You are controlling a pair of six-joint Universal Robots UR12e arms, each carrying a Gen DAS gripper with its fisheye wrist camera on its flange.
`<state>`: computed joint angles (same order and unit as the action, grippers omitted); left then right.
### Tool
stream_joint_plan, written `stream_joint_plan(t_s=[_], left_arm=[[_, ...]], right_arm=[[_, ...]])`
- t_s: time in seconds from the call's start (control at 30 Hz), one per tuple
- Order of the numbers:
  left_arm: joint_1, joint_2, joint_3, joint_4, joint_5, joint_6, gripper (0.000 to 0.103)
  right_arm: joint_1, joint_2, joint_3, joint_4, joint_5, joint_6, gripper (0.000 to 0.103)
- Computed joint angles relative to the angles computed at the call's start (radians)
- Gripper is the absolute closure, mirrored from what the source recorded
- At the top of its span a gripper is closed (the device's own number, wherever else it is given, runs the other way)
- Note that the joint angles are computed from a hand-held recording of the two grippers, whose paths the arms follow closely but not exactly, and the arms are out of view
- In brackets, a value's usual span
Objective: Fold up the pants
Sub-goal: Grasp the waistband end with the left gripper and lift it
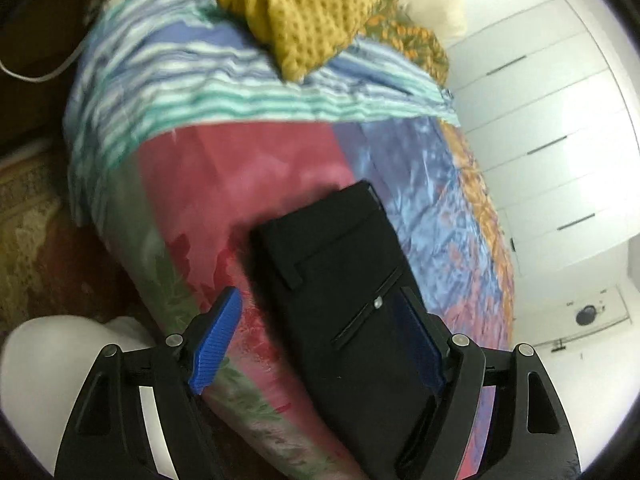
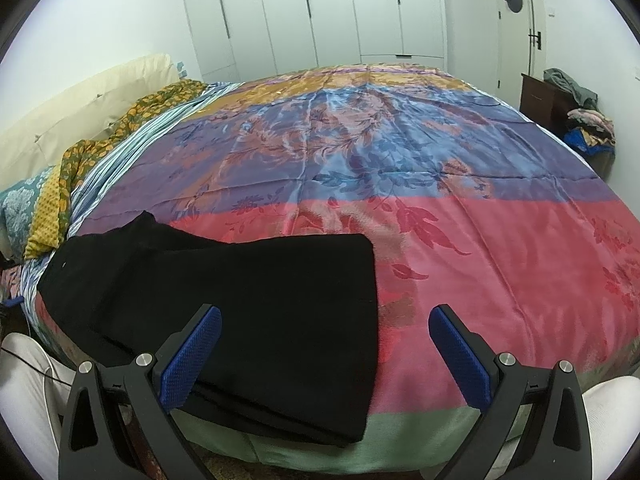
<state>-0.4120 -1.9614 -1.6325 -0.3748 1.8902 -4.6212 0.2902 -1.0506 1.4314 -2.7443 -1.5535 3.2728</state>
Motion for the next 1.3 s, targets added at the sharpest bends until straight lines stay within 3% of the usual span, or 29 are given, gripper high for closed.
stream_joint_plan(t_s=[0.1, 0.23, 0.33, 0.47, 0.63, 0.73, 0.77, 0.83, 0.93, 0.97, 1.17, 1.3], left_arm=[[0.015, -0.014, 0.0, 0.004, -0.02, -0.025, 0.025], [0.03, -0.026, -0.026, 0.074, -0.034, -0.094, 0.026], [0.04, -0.039, -0.039, 0.166, -0.055, -0.063, 0.041], [0.051, -0.044, -0.043, 0.16, -0.07, -0.042, 0.041], [0.08, -0.069, -0.039, 0.201, -0.165, -0.036, 0.017], [0.086, -0.079, -0.014, 0.166, -0.171, 0.011, 0.015], [0.085, -0.079, -0.007, 0.148, -0.167, 0.023, 0.018], [0.075, -0.072, 0.007, 0.07, -0.124, 0.03, 0.056], [0.065, -0.058, -0.025, 0.139, -0.089, -0.019, 0.079], [0.059, -0.052, -0.027, 0.143, -0.072, -0.012, 0.08], [-0.02, -0.057, 0.166, -0.18, 0.121, 0.233, 0.083], [-0.1, -0.141, 0.388, -0.337, 0.262, 0.503, 0.083]], right_arm=[[0.005, 0.0, -0.002, 0.004, -0.002, -0.02, 0.001], [0.008, -0.003, 0.002, -0.007, -0.014, -0.025, 0.001], [0.007, -0.002, 0.0, 0.009, -0.015, -0.017, 0.001], [0.007, 0.004, -0.011, 0.038, -0.009, -0.019, 0.001], [0.011, 0.01, -0.019, 0.058, 0.003, -0.039, 0.001], [0.014, 0.012, -0.022, 0.065, 0.007, -0.051, 0.001], [0.015, 0.011, -0.021, 0.065, 0.007, -0.057, 0.001], [0.016, 0.01, -0.021, 0.062, 0.004, -0.063, 0.001], [0.016, 0.009, -0.018, 0.057, 0.002, -0.058, 0.001], [0.016, 0.009, -0.018, 0.058, 0.002, -0.055, 0.001], [0.014, 0.01, -0.018, 0.053, 0.011, -0.059, 0.001], [0.013, 0.008, -0.012, 0.037, 0.018, -0.051, 0.001]])
